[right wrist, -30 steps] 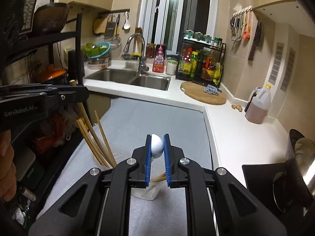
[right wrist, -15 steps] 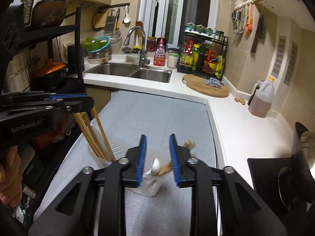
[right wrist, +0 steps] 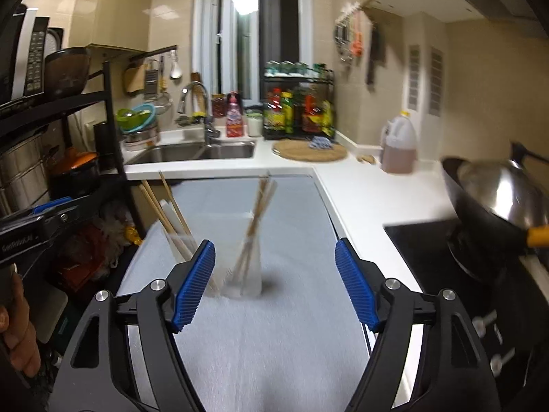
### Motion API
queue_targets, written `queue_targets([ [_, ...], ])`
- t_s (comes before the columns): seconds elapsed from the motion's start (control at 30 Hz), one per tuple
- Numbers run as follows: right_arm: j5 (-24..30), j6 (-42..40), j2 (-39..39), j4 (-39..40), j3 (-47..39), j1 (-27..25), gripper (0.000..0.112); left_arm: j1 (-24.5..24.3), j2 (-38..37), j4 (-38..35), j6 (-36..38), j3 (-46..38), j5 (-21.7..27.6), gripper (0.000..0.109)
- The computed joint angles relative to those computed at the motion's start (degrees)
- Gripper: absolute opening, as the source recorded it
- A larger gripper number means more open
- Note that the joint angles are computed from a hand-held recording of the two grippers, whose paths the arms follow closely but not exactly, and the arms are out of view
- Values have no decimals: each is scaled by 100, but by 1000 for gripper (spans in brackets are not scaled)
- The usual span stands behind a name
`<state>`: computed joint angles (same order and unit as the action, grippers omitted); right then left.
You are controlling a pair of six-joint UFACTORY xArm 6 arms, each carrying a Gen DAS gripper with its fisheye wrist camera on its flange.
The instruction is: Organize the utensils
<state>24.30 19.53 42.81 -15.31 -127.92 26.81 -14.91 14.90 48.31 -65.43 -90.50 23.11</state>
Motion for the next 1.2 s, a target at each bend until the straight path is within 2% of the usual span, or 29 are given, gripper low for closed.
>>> queue_targets([
  [0.03,-169,237,-278,-119,515,-25,72,-38,-105,198,-279,240,0,59],
  [0.13,-385,495,-691,-275,1314,-49,72,-174,-186,411,-580,568,151,63],
  [0.23,-509,677,-992,-512,1824,-37,72,-291,-303,626,-818,819,234,66],
  [0.37,-618,773,-1272,-651,2219,-25,72,-443,-520,1027,-1146,1052,421,76],
  [0.6,-816,938,-1619,-845,2711,33,72,-631,-757,1162,-1343,1271,697,86],
  [1.2,-877,1100,-1756,-944,2894,65,72,-771,-715,1111,-1413,1200,968,90],
])
